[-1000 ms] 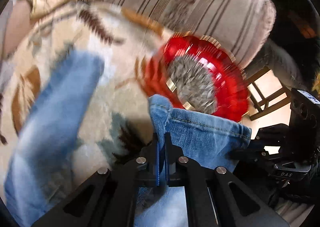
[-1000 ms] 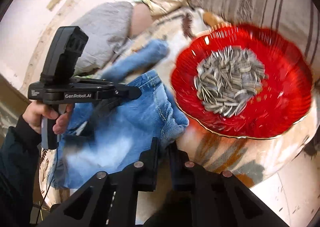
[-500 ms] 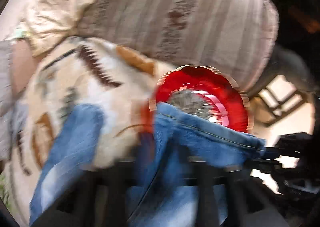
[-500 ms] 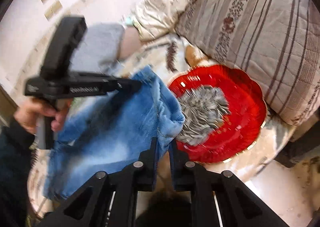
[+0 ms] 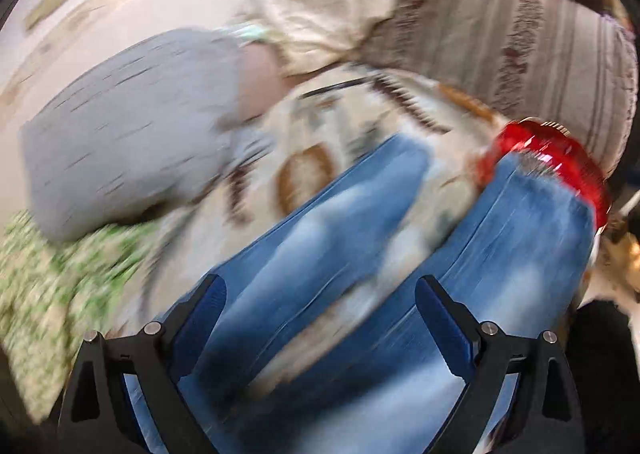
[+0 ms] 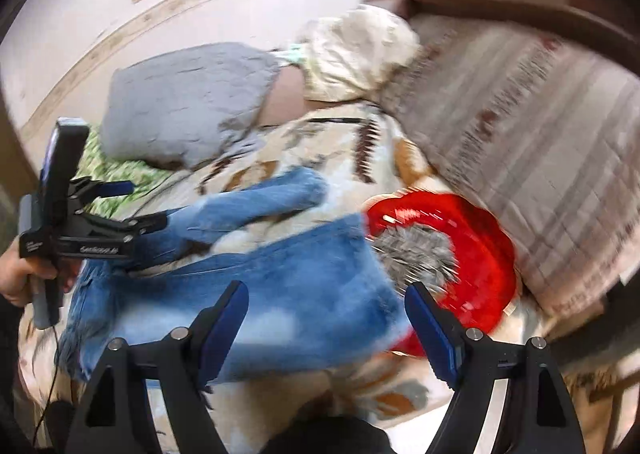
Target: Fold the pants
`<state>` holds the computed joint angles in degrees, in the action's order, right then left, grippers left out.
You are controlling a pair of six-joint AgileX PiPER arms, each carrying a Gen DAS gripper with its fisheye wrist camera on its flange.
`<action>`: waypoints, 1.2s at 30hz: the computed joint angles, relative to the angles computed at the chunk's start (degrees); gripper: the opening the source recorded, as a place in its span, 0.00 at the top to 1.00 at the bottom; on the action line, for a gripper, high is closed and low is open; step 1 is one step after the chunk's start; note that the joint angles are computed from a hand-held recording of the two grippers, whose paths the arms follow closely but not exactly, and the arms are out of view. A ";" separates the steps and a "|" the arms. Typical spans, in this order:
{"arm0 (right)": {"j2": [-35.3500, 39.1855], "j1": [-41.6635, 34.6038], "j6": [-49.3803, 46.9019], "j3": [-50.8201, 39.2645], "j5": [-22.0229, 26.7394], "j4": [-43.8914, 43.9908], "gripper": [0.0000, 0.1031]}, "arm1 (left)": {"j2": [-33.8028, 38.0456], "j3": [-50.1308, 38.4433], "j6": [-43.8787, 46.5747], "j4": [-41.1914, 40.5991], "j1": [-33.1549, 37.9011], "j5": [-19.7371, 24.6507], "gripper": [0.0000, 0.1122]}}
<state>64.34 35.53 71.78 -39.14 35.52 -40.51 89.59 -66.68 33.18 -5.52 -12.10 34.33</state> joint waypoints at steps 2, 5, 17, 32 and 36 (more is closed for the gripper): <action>3.82 1.09 -2.17 -2.95 -1.55 0.13 0.20 | -4.28 3.53 4.69 -1.96 6.27 0.67 0.15; 10.09 2.39 -5.95 -7.80 -5.86 2.14 0.20 | -9.50 6.97 10.67 -2.91 16.58 2.93 0.15; 27.01 6.87 -25.27 -20.58 -14.83 20.53 0.20 | -6.51 9.43 29.04 -16.58 49.19 4.45 0.15; 40.32 16.34 -56.64 -36.44 -11.17 45.45 0.20 | -3.34 15.50 38.88 -24.72 60.02 6.29 0.15; 45.73 21.61 -61.13 -39.47 -9.51 46.97 0.20 | -1.93 19.10 45.64 -27.00 61.95 7.33 0.15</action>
